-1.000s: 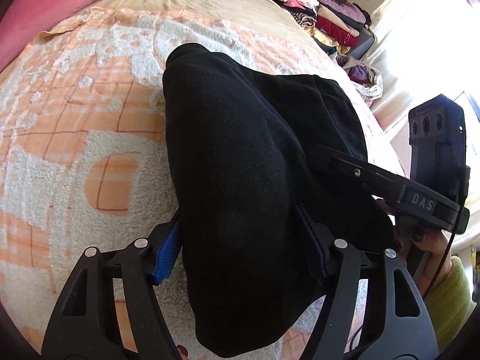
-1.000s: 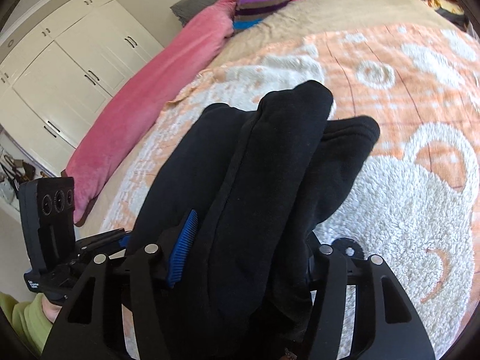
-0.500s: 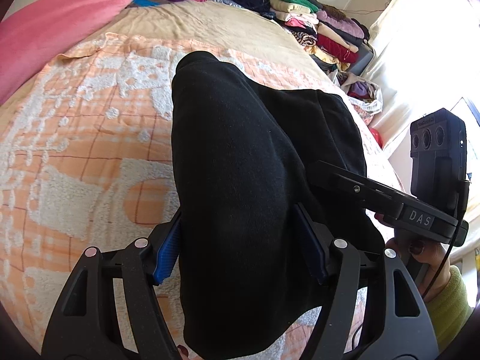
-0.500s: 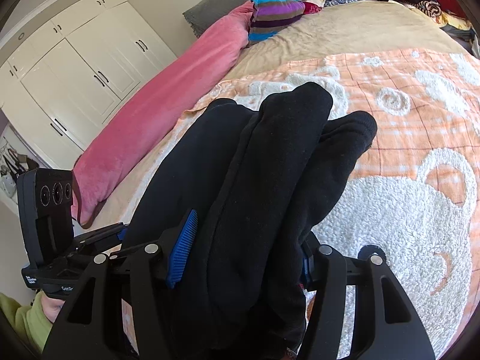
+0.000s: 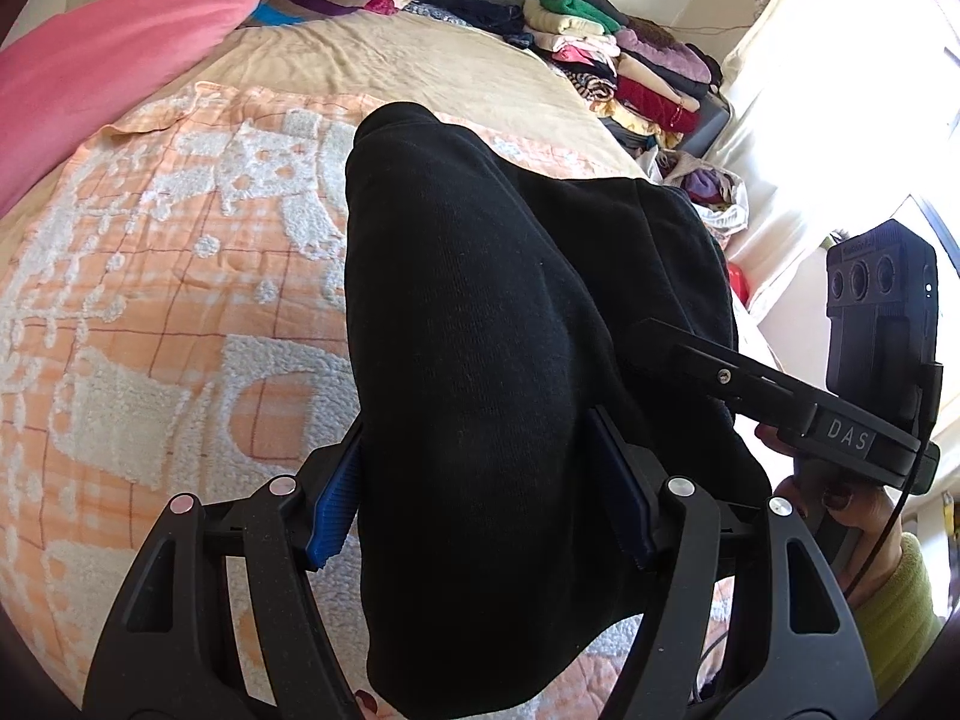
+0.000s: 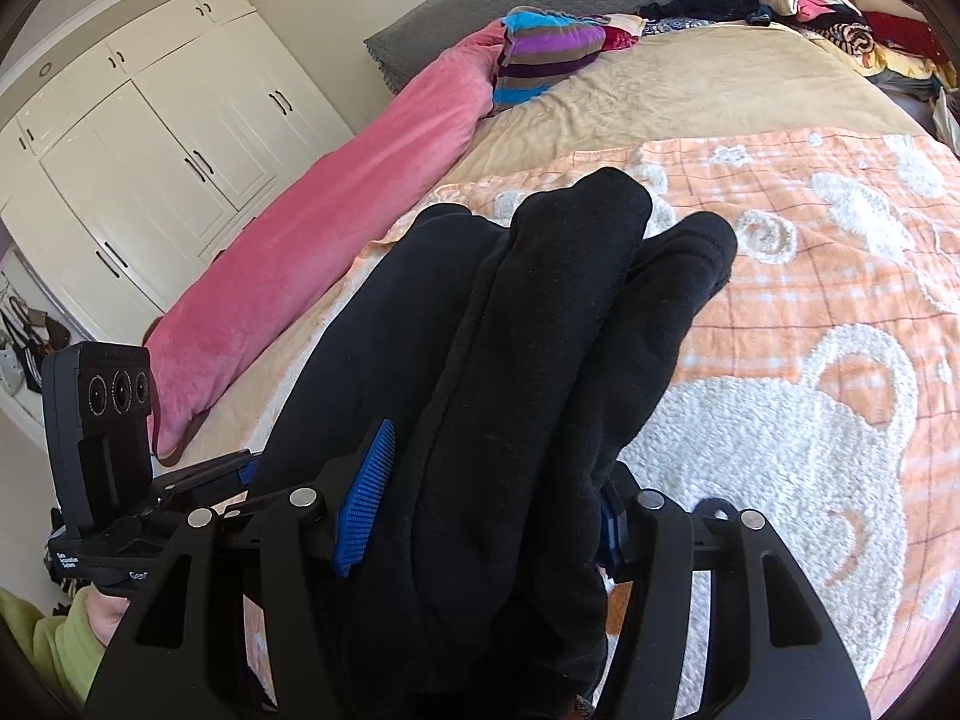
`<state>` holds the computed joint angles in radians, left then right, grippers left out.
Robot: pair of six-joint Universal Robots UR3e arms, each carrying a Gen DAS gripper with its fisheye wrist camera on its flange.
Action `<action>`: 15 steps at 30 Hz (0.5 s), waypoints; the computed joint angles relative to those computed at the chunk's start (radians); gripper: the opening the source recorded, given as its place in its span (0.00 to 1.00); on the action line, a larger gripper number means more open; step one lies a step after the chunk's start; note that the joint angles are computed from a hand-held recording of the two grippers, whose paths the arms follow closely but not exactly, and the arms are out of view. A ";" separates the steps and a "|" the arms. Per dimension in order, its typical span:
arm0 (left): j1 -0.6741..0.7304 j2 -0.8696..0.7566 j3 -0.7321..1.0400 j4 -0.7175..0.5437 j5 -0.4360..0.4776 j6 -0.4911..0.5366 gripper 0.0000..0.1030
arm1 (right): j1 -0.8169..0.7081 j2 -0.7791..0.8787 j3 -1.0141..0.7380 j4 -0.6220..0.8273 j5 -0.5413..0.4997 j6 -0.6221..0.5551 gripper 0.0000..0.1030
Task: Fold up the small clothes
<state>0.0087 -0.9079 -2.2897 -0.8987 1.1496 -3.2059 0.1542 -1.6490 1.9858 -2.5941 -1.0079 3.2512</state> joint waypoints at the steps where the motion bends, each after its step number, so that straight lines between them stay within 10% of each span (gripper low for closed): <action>1: -0.018 -0.008 0.000 0.008 0.014 -0.009 0.59 | -0.006 -0.012 0.012 0.007 0.003 -0.005 0.54; 15: -0.103 -0.122 -0.071 0.175 0.068 -0.054 0.59 | -0.006 -0.001 0.094 -0.023 -0.056 0.003 0.54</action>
<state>-0.0947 -1.0303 -2.3606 -0.7233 1.2172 -3.2595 0.1482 -1.6497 2.0799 -2.6174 -1.0640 3.2546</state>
